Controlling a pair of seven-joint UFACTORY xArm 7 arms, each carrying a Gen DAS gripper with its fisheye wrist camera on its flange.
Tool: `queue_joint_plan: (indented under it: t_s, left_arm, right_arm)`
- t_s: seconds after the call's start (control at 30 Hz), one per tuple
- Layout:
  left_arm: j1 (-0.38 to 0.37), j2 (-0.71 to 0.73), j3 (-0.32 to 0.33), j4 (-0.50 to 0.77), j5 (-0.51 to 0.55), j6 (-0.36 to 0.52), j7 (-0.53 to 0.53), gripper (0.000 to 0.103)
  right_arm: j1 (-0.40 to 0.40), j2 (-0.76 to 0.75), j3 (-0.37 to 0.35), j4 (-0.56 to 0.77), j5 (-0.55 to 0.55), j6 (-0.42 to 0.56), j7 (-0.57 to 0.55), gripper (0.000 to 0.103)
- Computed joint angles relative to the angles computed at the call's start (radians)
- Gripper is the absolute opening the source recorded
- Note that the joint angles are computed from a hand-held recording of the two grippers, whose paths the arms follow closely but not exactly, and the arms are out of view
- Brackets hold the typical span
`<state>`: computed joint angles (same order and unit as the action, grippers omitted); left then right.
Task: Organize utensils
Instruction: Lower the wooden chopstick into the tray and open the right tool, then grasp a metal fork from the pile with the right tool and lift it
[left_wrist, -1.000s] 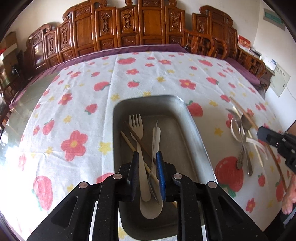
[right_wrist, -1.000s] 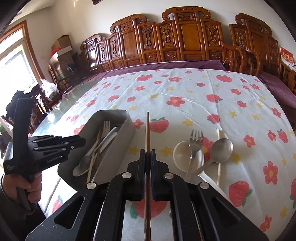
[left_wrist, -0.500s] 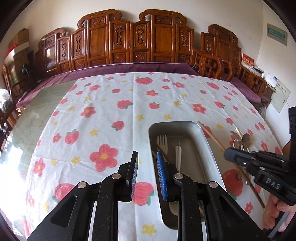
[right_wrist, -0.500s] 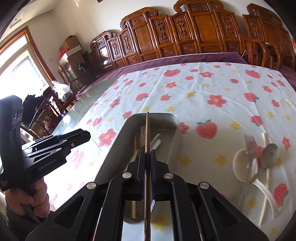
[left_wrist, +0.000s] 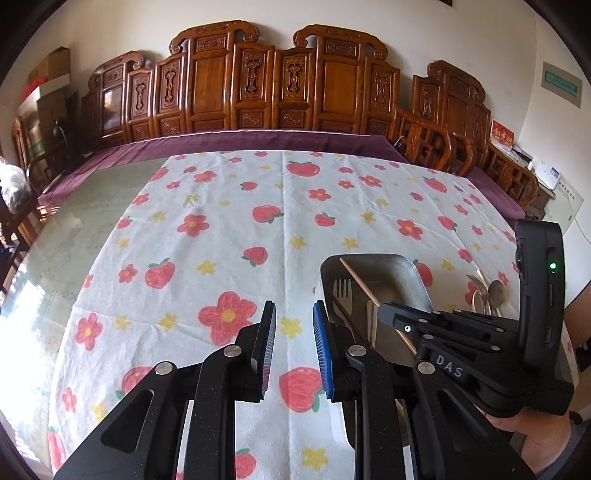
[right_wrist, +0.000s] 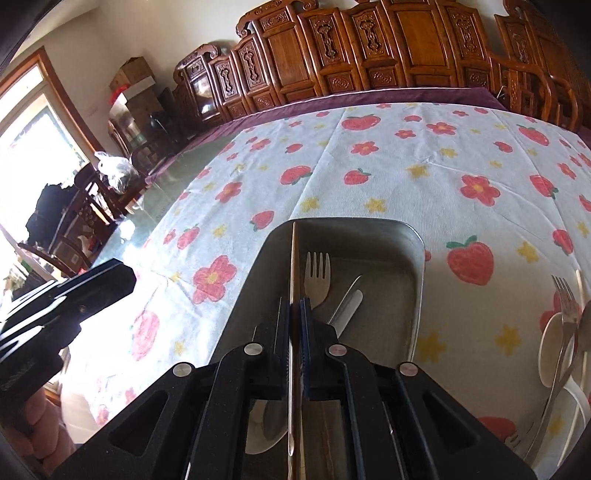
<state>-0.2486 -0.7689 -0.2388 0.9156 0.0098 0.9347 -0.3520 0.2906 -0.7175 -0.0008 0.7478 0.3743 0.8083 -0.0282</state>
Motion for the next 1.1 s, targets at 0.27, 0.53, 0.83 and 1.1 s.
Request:
queue_joint_plan:
  t_s: [0.27, 0.53, 0.83, 1.1]
  left_arm:
    - [-0.005, 0.013, -0.015, 0.008, 0.008, 0.0, -0.005, 0.019]
    - [-0.037, 0.03, -0.042, 0.014, -0.001, -0.028, -0.018, 0.027]
    - [-0.093, 0.082, -0.1, 0.039, 0.003, -0.056, -0.044, 0.028]
    - [-0.139, 0.122, -0.133, 0.047, 0.017, -0.075, -0.075, 0.028]
  right_arm:
    - [0.006, -0.016, -0.047, 0.007, 0.018, 0.01, -0.075, 0.01]
    - [-0.084, -0.223, -0.11, -0.039, -0.068, 0.113, -0.176, 0.01]
    - [-0.281, -0.351, -0.235, -0.072, -0.209, 0.234, -0.302, 0.022]
    - [-0.356, -0.363, -0.244, -0.156, -0.206, 0.222, -0.348, 0.023]
